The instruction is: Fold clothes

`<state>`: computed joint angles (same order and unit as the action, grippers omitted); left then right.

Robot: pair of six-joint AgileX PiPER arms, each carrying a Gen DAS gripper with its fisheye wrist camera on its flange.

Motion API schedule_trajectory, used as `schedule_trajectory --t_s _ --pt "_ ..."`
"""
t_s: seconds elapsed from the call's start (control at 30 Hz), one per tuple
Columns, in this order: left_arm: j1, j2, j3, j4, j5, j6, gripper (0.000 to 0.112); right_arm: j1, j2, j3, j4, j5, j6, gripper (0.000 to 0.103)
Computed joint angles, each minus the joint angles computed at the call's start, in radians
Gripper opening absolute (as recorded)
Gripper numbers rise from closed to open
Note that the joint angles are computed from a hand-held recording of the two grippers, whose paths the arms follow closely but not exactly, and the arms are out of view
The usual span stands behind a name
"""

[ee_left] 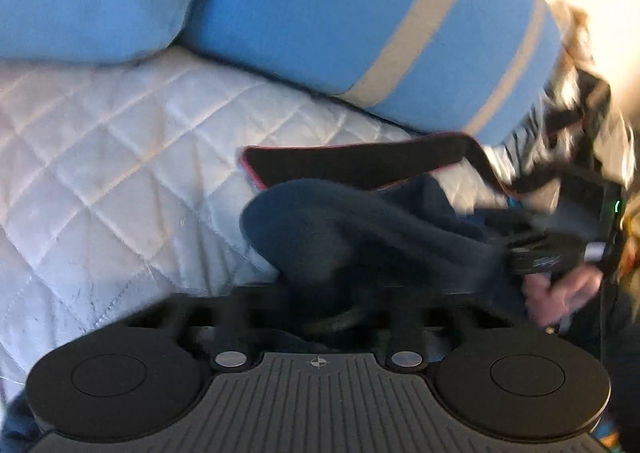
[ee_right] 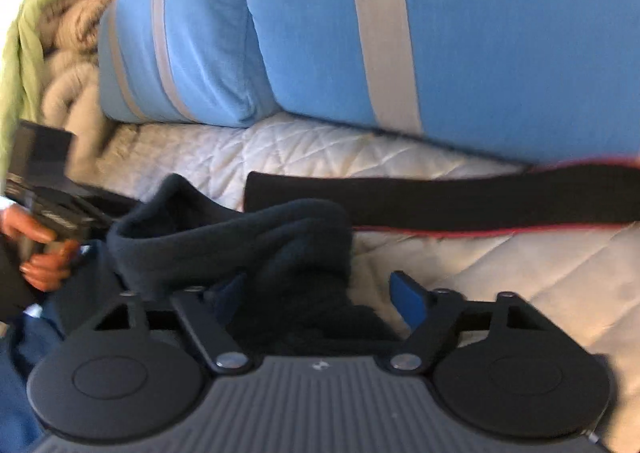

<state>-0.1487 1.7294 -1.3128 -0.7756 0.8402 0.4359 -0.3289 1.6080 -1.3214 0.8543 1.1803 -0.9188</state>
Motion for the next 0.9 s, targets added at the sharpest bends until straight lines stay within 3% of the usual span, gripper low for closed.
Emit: schedule_trajectory --t_s 0.03,0.07,0.17,0.23,0.33,0.43,0.47,0.5,0.53,0.6,0.67,0.73,0.8,0.9 --pt "0.003 -0.005 0.001 -0.008 -0.014 -0.003 0.012 0.008 0.003 0.002 -0.011 -0.018 0.021 0.027" --pt "0.007 -0.010 0.002 -0.016 -0.028 -0.006 0.012 0.018 0.002 0.012 -0.019 -0.048 0.041 0.023" --pt "-0.007 -0.035 -0.011 -0.007 -0.077 0.005 0.011 -0.007 -0.019 0.036 0.055 -0.088 0.045 0.020" --pt "-0.053 -0.032 -0.041 0.094 -0.119 -0.045 0.011 -0.013 -0.051 0.061 0.098 -0.147 0.053 0.018" --pt "-0.121 -0.011 -0.083 0.281 -0.159 -0.167 0.012 0.038 -0.115 0.109 0.080 -0.305 0.081 0.012" --pt "-0.147 0.031 -0.110 0.418 -0.147 -0.295 0.017 0.152 -0.137 0.124 -0.153 -0.489 0.298 0.006" --pt "-0.138 0.046 -0.114 0.413 -0.135 -0.301 0.018 0.180 -0.138 0.131 -0.253 -0.545 0.378 0.013" --pt "-0.118 0.047 -0.107 0.367 -0.130 -0.286 0.019 0.201 -0.132 0.122 -0.353 -0.562 0.455 0.013" --pt "-0.095 0.043 -0.099 0.313 -0.123 -0.261 0.021 0.208 -0.124 0.111 -0.421 -0.559 0.498 0.020" --pt "-0.069 0.023 -0.095 0.296 -0.107 -0.280 0.036 0.202 -0.154 0.110 -0.438 -0.531 0.494 0.056" --pt "-0.040 -0.026 -0.066 0.311 -0.147 -0.308 0.048 0.161 -0.174 0.108 -0.363 -0.476 0.383 0.080" --pt "0.022 -0.038 -0.077 0.194 -0.102 -0.226 0.053 0.113 -0.185 0.090 -0.301 -0.391 0.273 0.082" --pt "0.090 -0.023 -0.115 0.091 0.028 -0.110 0.054 0.070 -0.179 0.064 -0.270 -0.314 0.196 0.082" --pt "0.119 -0.033 -0.123 0.145 0.128 -0.032 0.055 0.018 -0.161 0.022 -0.259 -0.222 0.111 0.083"
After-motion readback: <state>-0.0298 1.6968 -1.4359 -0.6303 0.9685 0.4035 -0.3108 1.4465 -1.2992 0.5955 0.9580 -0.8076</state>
